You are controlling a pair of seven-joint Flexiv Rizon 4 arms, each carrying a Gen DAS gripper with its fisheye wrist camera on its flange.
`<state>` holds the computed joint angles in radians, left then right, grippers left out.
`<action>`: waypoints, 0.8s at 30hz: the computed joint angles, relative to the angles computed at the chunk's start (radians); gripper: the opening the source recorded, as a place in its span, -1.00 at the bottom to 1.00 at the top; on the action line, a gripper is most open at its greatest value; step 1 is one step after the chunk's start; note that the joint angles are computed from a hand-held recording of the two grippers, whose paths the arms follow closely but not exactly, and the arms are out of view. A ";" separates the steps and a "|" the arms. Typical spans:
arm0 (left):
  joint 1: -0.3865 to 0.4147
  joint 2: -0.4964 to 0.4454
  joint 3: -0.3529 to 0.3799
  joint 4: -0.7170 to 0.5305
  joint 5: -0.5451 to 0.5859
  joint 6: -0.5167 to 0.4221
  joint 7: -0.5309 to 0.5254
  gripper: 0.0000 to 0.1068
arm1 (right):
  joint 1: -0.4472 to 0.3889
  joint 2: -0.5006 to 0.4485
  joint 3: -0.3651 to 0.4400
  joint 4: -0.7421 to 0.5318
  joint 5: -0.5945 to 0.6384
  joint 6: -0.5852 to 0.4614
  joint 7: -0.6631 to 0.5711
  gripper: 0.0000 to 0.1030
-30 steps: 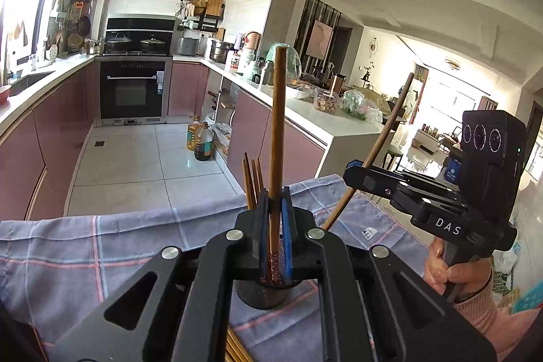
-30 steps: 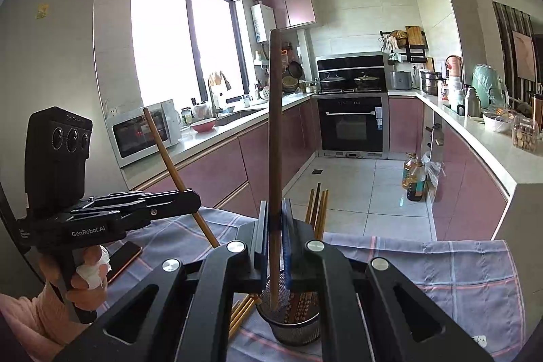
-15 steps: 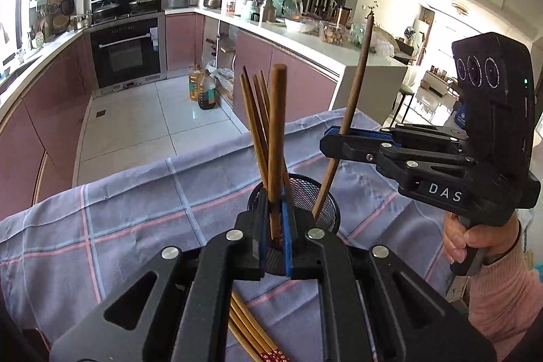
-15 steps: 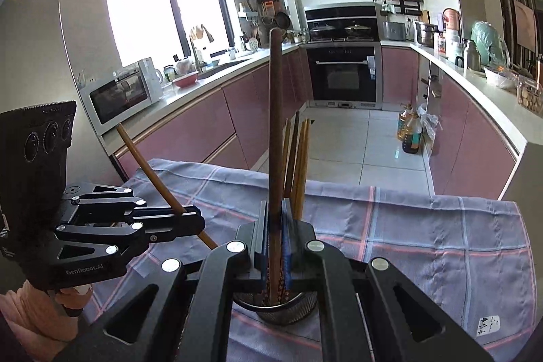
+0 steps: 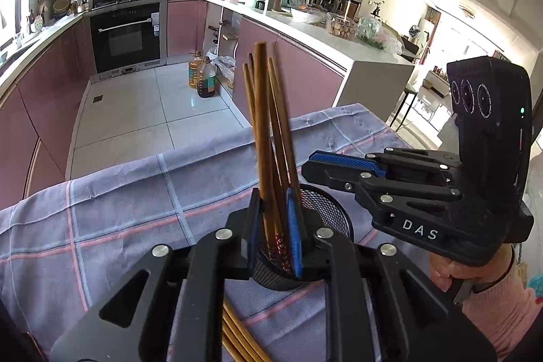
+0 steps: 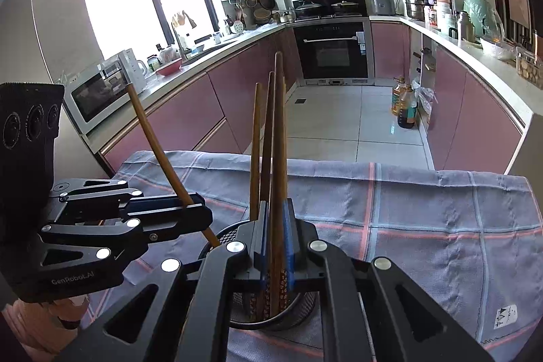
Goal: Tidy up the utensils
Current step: 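Open the right tool while the left tool opens, releasing both chopsticks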
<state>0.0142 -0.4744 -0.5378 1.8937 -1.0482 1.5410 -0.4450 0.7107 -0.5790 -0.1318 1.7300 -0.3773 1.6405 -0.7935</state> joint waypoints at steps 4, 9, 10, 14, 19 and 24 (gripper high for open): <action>0.082 -0.009 -0.141 0.028 -0.088 0.096 0.103 -0.61 | 0.016 0.003 -0.020 0.020 0.011 0.029 0.003 -0.67; 0.270 -0.043 -0.398 0.075 -0.116 0.200 0.164 -0.61 | 0.054 0.018 -0.046 0.058 0.045 0.073 -0.004 -0.49; 0.304 -0.053 -0.442 0.086 -0.106 0.221 0.164 -0.61 | 0.063 0.022 -0.051 0.068 0.054 0.085 -0.009 -0.47; 0.428 -0.102 -0.592 0.143 -0.017 0.309 0.130 -0.60 | 0.108 0.042 -0.073 0.110 0.094 0.131 -0.050 -0.33; 0.552 -0.151 -0.715 0.252 0.134 0.427 0.044 -0.43 | 0.121 0.069 -0.036 0.159 0.148 0.181 -0.129 -0.16; 0.619 -0.156 -0.734 0.365 0.252 0.526 -0.061 -0.33 | 0.096 0.083 0.038 0.192 0.187 0.184 -0.197 -0.03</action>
